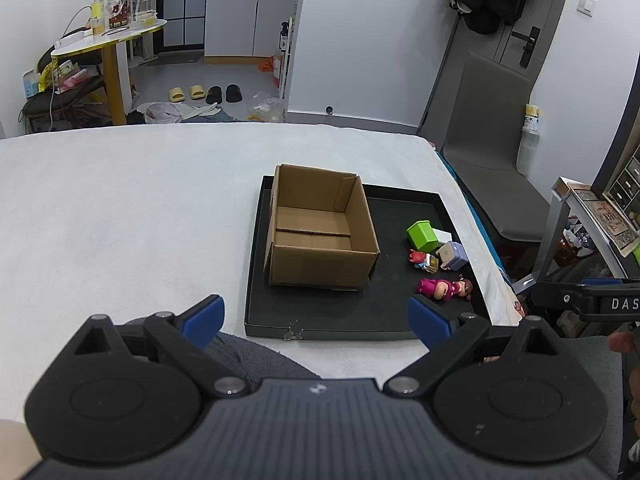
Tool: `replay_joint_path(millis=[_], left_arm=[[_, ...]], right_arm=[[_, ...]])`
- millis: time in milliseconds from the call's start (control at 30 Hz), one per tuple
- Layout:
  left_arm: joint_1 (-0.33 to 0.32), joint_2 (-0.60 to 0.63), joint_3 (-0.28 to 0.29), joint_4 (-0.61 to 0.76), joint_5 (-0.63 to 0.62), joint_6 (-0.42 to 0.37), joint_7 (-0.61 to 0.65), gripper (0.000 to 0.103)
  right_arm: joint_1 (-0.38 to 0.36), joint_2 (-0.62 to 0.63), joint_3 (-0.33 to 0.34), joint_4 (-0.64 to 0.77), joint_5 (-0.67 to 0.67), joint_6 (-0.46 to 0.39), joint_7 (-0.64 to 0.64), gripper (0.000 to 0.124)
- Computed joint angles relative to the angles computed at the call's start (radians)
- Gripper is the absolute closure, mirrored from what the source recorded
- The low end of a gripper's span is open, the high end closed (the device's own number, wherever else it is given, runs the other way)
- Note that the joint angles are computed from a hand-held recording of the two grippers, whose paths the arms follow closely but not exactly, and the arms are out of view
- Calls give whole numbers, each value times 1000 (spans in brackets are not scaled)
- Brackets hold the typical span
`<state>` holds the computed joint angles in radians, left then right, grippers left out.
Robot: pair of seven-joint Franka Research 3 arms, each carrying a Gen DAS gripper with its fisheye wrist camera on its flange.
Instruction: Organize rigid objects
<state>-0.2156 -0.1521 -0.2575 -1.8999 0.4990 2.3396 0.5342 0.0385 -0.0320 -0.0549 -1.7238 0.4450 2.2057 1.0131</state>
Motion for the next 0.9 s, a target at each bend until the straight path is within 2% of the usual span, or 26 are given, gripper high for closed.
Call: replay_joint_path(millis=[433, 900], left_arm=[[2, 8, 8, -5, -24, 1, 23, 6], [16, 93, 33, 29, -61, 30, 30, 6]], right_arm=[[4, 16, 4, 3, -17, -1, 11, 21], [-16, 121, 4, 58, -17, 7, 88, 21]])
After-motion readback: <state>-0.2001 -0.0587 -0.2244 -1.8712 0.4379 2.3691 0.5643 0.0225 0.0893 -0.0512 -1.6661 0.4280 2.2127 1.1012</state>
